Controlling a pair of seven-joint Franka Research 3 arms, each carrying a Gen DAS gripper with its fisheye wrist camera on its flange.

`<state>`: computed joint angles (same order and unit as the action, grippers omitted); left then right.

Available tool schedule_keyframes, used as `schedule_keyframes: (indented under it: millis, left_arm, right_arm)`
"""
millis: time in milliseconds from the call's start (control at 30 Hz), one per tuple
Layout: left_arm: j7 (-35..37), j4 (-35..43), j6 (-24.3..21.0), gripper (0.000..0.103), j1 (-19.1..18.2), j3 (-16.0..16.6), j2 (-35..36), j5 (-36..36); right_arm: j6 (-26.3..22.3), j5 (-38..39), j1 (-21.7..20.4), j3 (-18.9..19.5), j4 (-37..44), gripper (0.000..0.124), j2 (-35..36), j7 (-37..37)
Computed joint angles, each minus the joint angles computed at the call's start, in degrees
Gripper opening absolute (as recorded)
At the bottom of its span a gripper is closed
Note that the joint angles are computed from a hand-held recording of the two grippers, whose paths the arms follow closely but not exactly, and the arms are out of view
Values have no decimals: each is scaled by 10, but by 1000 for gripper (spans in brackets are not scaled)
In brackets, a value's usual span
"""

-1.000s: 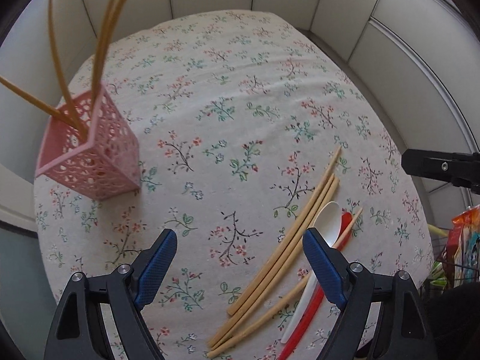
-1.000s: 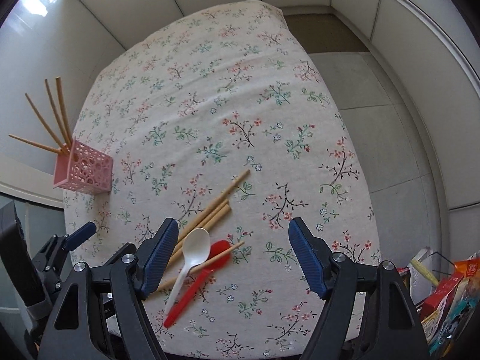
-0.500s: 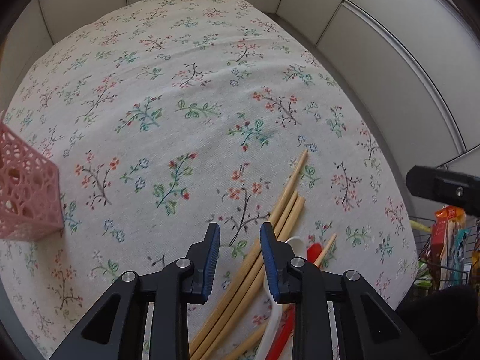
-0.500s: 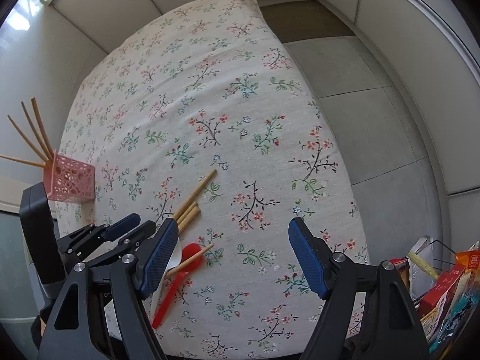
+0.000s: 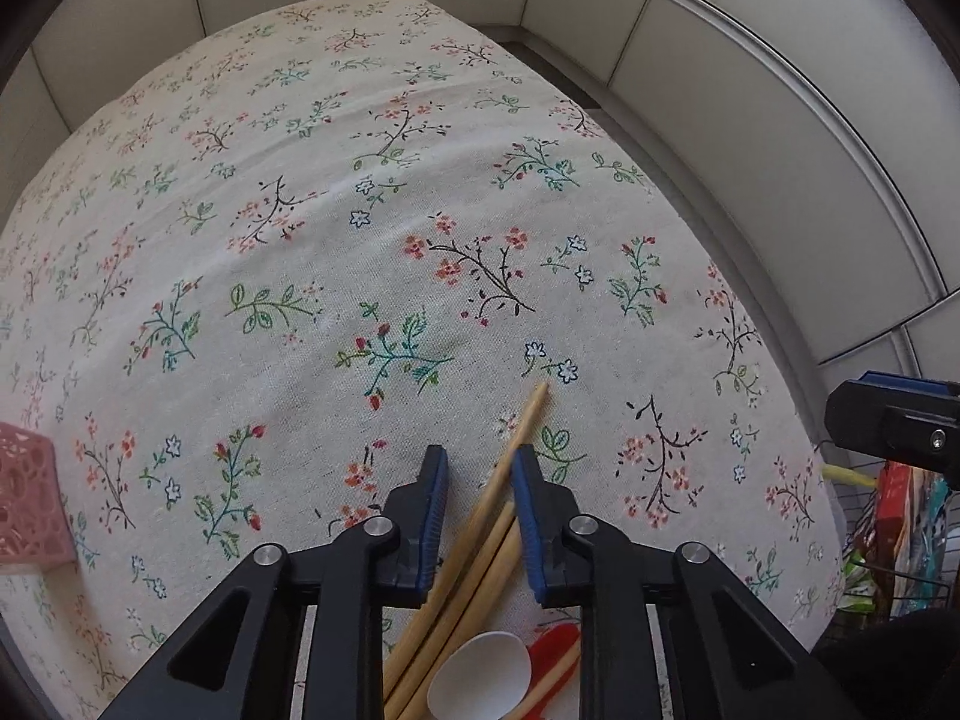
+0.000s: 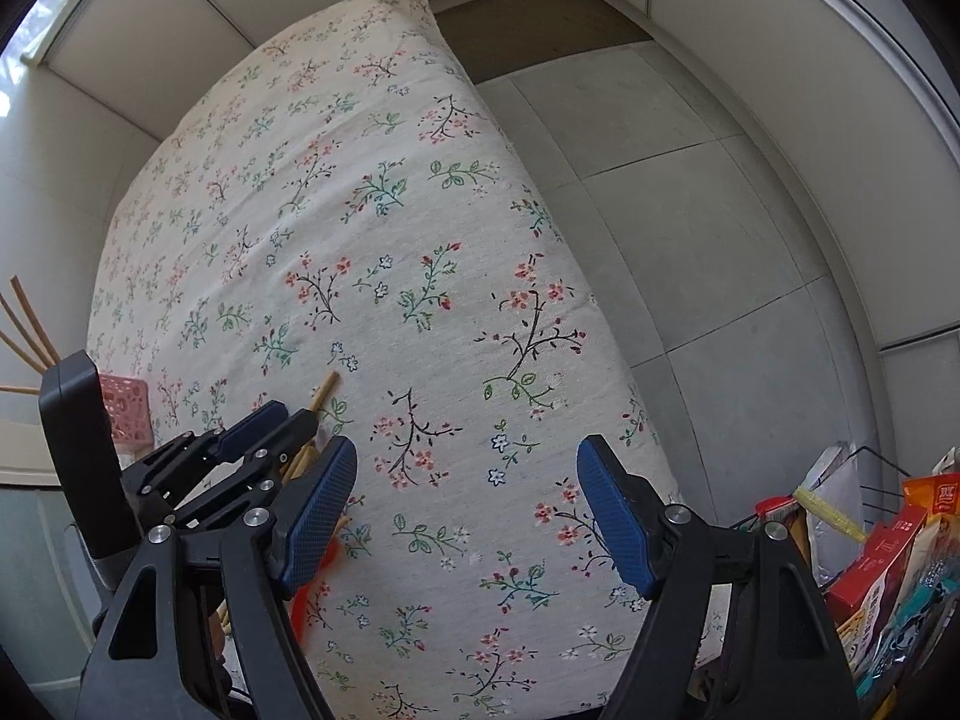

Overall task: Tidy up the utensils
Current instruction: 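Close the left tool on a wooden chopstick and lift it, then grasp a chopstick with the right tool while the left tool holds its chopstick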

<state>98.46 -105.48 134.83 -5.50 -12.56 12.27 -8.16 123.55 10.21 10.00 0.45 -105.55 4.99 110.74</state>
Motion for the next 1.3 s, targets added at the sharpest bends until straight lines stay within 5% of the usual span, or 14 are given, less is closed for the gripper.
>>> schedule_keyframes:
  millis: [33, 533, 900, 1033, 1300]
  left_arm:
    - [-3, -1, 3, 9, -3, 2, 0, 13]
    - [-36, -49, 46, 7, 19, 27, -57, 53]
    - [-12, -113, 60, 6, 36, 52, -136, 4]
    - [-8, -128, 56, 6, 36, 61, -152, -2]
    - [9, -150, 56, 5, 35, 73, -176, -17]
  right_arm:
    - [-1, 2, 0, 0, 2, 79, 2, 0]
    - [-36, 31, 19, 13, 31, 79, 31, -33]
    - [-90, 91, 32, 22, 55, 77, 76, -57]
    - [-95, 120, 30, 23, 54, 53, 87, -48]
    - [-63, 154, 28, 23, 38, 34, 84, -25]
